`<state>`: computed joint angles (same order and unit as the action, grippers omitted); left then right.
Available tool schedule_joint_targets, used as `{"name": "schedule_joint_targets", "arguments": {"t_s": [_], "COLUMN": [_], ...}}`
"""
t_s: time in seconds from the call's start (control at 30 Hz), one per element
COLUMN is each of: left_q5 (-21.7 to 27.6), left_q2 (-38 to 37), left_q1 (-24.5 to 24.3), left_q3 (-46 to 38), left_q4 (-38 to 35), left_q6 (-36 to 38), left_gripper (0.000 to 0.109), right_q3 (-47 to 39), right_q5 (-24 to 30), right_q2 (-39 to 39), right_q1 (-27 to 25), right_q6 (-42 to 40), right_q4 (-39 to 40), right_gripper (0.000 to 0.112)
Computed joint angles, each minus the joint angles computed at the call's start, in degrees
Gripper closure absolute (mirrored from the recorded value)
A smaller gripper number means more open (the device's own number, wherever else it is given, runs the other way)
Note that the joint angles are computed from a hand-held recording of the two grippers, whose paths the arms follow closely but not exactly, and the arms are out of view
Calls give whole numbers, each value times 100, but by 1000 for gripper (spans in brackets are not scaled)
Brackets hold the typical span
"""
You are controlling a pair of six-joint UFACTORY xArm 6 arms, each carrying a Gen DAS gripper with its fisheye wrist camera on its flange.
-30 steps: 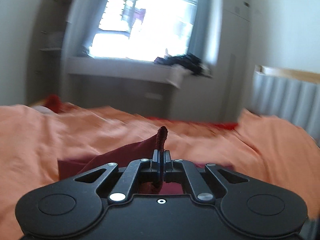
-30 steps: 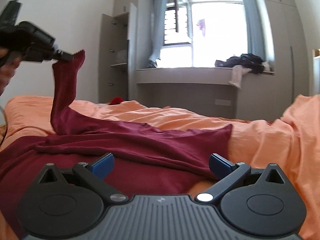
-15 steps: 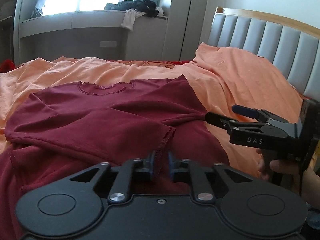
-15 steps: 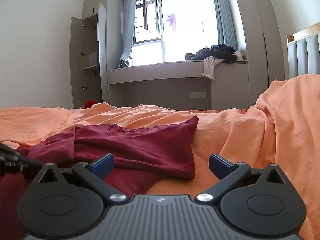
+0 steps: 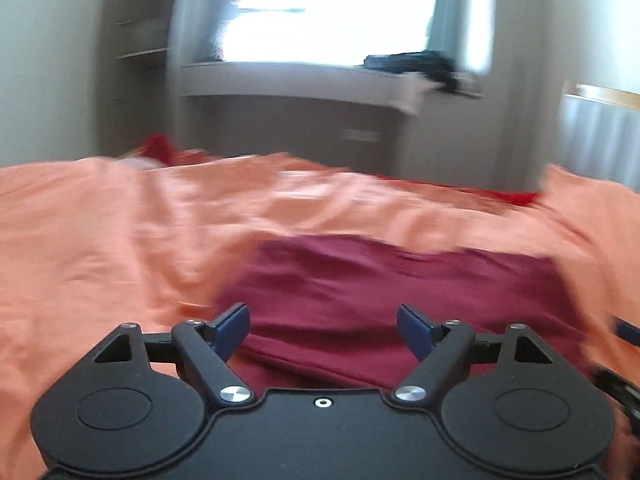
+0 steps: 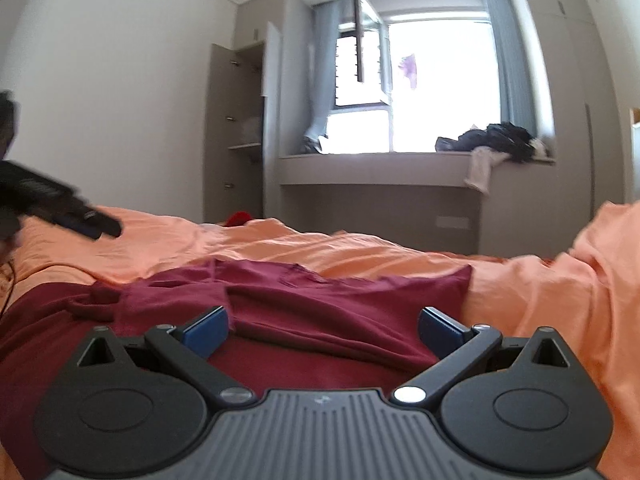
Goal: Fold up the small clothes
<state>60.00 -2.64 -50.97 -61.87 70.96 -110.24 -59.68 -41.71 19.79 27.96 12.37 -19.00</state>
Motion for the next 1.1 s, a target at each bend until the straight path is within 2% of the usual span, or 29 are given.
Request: {"name": "schedule_joint_targets", "arguments": {"t_s": [0.1, 0.2, 0.3, 0.37, 0.43, 0.53, 0.6, 0.7, 0.83, 0.97, 1.03, 1.1], "left_q5": [-134, -746, -1390, -1517, -1439, -1093, -1097, -754, -622, -441, -211, 39], "left_q2": [-216, -268, -41, 217, 467, 770, 789, 866, 649, 236, -41, -255], "left_q1": [544, 1200, 1782, 1956, 2088, 2142, 2166, 2079, 1982, 1695, 1401, 1101], "left_q3": [222, 421, 423, 291, 138, -100, -69, -194, -82, 183, 342, 461], "left_q4": [-297, -511, -859, -1079, -1382, -1805, -1819, -1919, -1827, -1510, -1235, -981], "left_q6": [-31, -60, 217, 387, 614, 955, 931, 1140, 917, 637, 392, 117], "left_gripper": [26, 27, 29, 33, 40, 41, 40, 40, 39, 22, 17, 6], "right_q3": [-228, -334, -322, -343, -356, -369, -324, -283, -180, 37, 164, 351], "right_q5": [200, 379, 475, 572, 647, 697, 710, 741, 730, 641, 586, 492], "right_q2": [92, 140, 145, 160, 170, 195, 167, 144, 87, -43, -130, -255], "right_q1": [105, 214, 254, 268, 265, 237, 171, 125, 88, 127, 120, 107], "right_q6": [-2, -251, -263, -203, -180, -91, 23, 107, 104, -143, -191, -241], "right_q4": [-65, 20, -22, -52, -64, -157, -305, -422, -455, -237, -254, -331], "right_gripper": [9, 9, 9, 9, 9, 9, 9, 9, 9, 9, 9, 9]}}
